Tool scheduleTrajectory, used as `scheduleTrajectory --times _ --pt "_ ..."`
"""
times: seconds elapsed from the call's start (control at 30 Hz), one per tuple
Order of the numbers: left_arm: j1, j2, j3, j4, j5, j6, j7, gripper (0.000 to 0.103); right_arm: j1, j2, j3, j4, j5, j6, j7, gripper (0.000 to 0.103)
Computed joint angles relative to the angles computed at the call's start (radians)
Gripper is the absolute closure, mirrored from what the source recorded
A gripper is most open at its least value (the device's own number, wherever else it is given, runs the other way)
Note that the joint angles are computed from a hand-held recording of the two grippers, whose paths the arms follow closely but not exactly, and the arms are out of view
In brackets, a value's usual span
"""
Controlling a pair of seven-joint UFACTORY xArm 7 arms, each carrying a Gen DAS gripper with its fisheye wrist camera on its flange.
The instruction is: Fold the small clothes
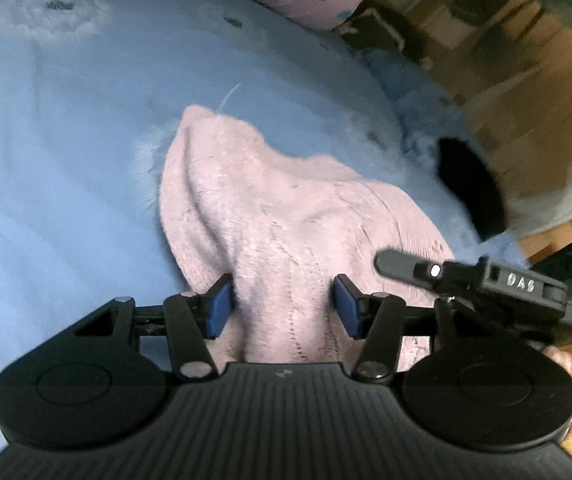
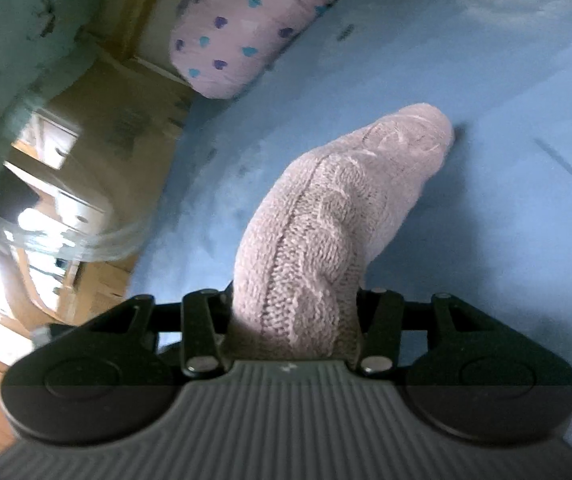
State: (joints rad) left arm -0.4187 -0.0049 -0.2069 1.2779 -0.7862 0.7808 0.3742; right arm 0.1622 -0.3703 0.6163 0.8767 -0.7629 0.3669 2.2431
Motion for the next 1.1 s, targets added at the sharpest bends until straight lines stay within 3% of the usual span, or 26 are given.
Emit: scheduleTrajectory --times 0.07,0.13,0.27,0.57,0.73,0.8,0.83,0.87,0.93,1.0,1.1 --pt "-0.009 -0.008 -0.008 -0.024 0.038 -0.031 -0.006 0.043 0.063 0.038 -0.007 0.022 0.065 0.142 -0.100 0.051" --pt "-0.016 -0.015 -0.012 -0.041 0.063 -0.053 -0.006 0.043 0.095 0.085 -0.005 0.047 0.052 0.228 -0.137 0.048" --pt "-0.025 -0.025 -0.012 -0.047 0.101 -0.079 -0.018 0.043 0.120 0.129 0.020 0.093 -0.055 0.344 -0.079 0.040" --pt "-0.038 -0.088 -0.004 -0.102 0.207 -0.134 -0.031 0.044 0.247 0.074 -0.017 0.112 -0.105 0.535 -0.050 0.040" --pt "-0.032 -0.087 0.003 -0.120 0.288 -0.165 -0.086 0.044 0.280 0.076 -0.013 0.148 -0.200 0.696 -0.029 0.041" --pt "-0.026 -0.072 0.013 -0.111 0.288 -0.153 -0.100 0.044 0.296 0.097 -0.026 0.162 -0.233 0.715 -0.055 0.054" --pt "-0.023 -0.065 0.017 -0.104 0.269 -0.142 -0.097 0.044 0.306 0.118 -0.042 0.172 -0.242 0.702 -0.086 0.074" --pt "-0.020 -0.060 0.021 -0.100 0.249 -0.134 -0.088 0.044 0.317 0.144 -0.061 0.183 -0.241 0.683 -0.117 0.084" --pt "-0.018 -0.057 0.018 -0.100 0.246 -0.137 -0.078 0.044 0.338 0.220 -0.087 0.229 -0.226 0.696 -0.186 0.086" --pt "-0.019 -0.053 0.010 -0.098 0.269 -0.149 -0.085 0.044 0.370 0.318 -0.090 0.290 -0.229 0.782 -0.264 0.088" --pt "-0.018 -0.049 0.008 -0.095 0.277 -0.154 -0.094 0.043 0.415 0.352 -0.112 0.342 -0.220 0.857 -0.293 0.089"
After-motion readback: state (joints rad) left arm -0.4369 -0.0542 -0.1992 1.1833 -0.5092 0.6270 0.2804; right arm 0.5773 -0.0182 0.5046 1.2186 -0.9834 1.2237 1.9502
